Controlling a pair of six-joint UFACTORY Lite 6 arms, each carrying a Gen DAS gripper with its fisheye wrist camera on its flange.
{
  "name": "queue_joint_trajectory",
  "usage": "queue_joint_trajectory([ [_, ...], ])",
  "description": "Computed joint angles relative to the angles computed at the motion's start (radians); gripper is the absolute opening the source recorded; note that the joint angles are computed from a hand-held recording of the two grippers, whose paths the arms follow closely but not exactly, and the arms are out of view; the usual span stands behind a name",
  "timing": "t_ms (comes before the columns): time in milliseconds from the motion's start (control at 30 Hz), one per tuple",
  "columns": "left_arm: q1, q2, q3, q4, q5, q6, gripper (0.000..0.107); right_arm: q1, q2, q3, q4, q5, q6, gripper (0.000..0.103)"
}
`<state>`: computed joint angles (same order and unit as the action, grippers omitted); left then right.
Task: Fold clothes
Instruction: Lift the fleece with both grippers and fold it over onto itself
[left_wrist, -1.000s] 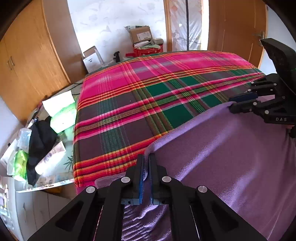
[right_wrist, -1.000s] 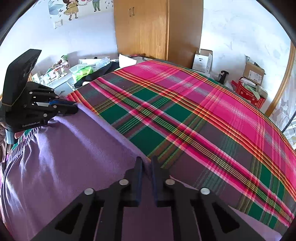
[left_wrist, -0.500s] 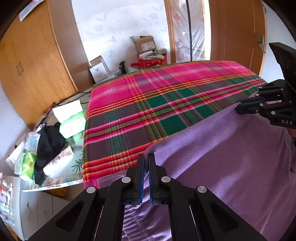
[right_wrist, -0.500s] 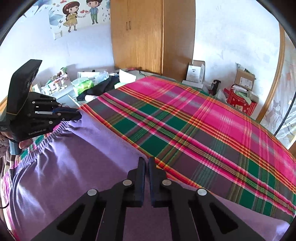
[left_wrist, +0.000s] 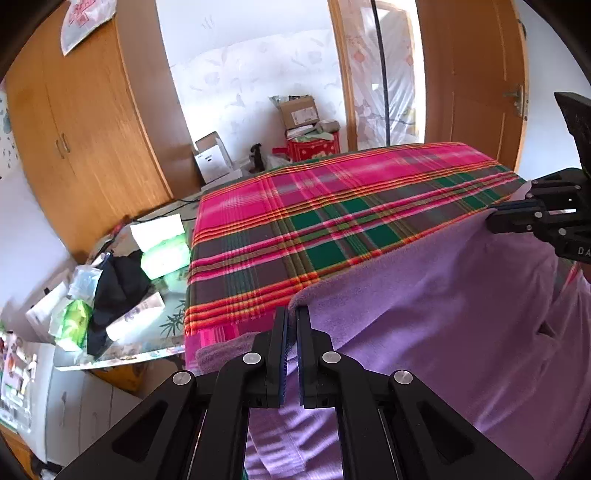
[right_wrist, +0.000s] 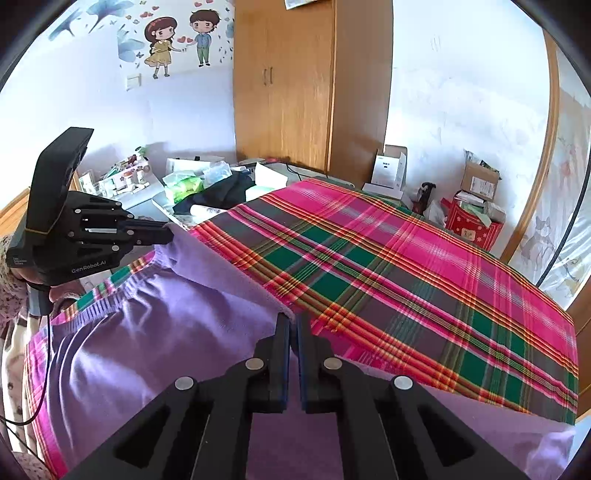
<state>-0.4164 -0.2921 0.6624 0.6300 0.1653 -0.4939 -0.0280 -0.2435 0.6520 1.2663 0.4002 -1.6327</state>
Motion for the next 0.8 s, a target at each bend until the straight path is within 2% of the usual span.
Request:
queue_joint_trajectory([
  [67, -0.033, -0.063, -0.038, 0.071, 0.029, -0.086, 0.004, -0.002, -0.038, -0.027, -0.015, 0.006, 0.019, 0.004],
  [367, -0.13, -0.223, -0.121, 0.155, 0.137, -0.226, 0.004, 0.019, -0.217, -0.129, -0.12, 0.014, 0.15, 0.004],
  [600, -0.196, -0.39, -0.187, 0.145, 0.24, -0.251, 0.004, 0.062, -0.43, -0.216, -0.269, 0.04, 0.34, 0.004],
  [800, -0.315, -0.56, -0.249, 0.158, 0.384, -0.322, 0.004, 0.126, -0.608, -0.277, -0.464, 0.062, 0.581, 0.004],
])
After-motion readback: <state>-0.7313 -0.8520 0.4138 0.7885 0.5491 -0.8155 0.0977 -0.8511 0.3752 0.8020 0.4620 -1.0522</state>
